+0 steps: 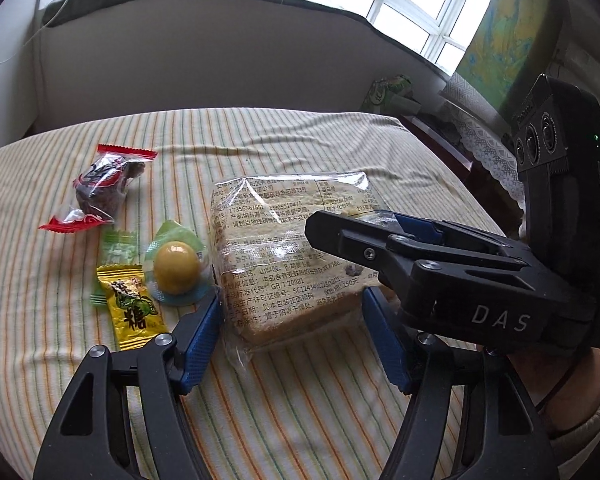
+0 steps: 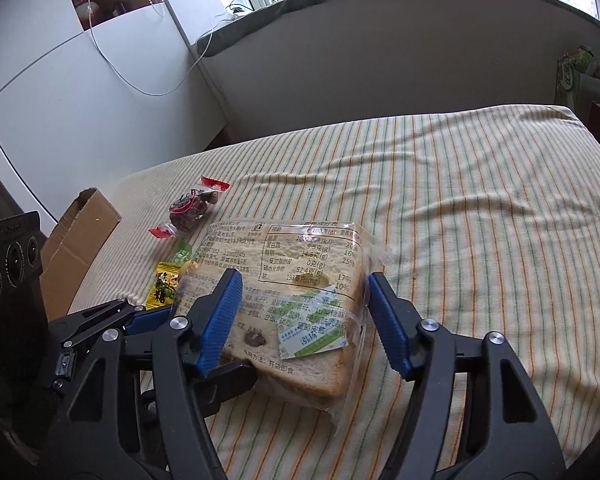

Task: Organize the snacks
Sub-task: 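Grasp the bagged bread loaf with the right tool, then lift the bread loaf with right tool and carry it over the box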

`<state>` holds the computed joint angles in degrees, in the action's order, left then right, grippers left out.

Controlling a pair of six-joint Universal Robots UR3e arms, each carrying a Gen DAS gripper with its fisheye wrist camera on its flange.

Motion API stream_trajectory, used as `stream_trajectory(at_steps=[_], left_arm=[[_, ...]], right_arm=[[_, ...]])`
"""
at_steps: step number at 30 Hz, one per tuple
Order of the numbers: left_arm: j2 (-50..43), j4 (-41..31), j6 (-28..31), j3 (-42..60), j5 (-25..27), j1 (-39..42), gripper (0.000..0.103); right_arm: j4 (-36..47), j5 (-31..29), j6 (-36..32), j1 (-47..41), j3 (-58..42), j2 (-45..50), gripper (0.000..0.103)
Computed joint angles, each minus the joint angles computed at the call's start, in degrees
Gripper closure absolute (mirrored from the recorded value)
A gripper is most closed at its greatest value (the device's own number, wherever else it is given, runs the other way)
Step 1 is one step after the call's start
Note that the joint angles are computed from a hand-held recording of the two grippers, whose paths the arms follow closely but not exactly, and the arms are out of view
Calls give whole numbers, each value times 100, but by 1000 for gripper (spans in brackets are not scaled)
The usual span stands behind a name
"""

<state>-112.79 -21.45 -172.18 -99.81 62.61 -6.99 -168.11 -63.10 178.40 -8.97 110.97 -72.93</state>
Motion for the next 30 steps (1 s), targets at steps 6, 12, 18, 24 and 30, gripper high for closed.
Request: stream_trajectory(at_steps=[6, 12, 18, 24, 30], left_arm=[[61, 152, 33, -111, 48, -36, 35], [359, 447, -50, -654, 58, -83, 35], [358, 568, -104, -701, 125, -143, 35], [905, 641, -75, -959, 7, -60, 35], [2040, 665, 17, -1469, -307, 243, 35]], right_arm=[[-106, -43, 120, 19, 264, -206, 36], [-622, 21, 285, -43, 1015, -576, 36], [-713, 14, 353, -62, 1117, -688, 36], [-358, -70, 359, 17, 1141, -1606, 36], [60, -509, 485, 506, 918, -2482, 36]])
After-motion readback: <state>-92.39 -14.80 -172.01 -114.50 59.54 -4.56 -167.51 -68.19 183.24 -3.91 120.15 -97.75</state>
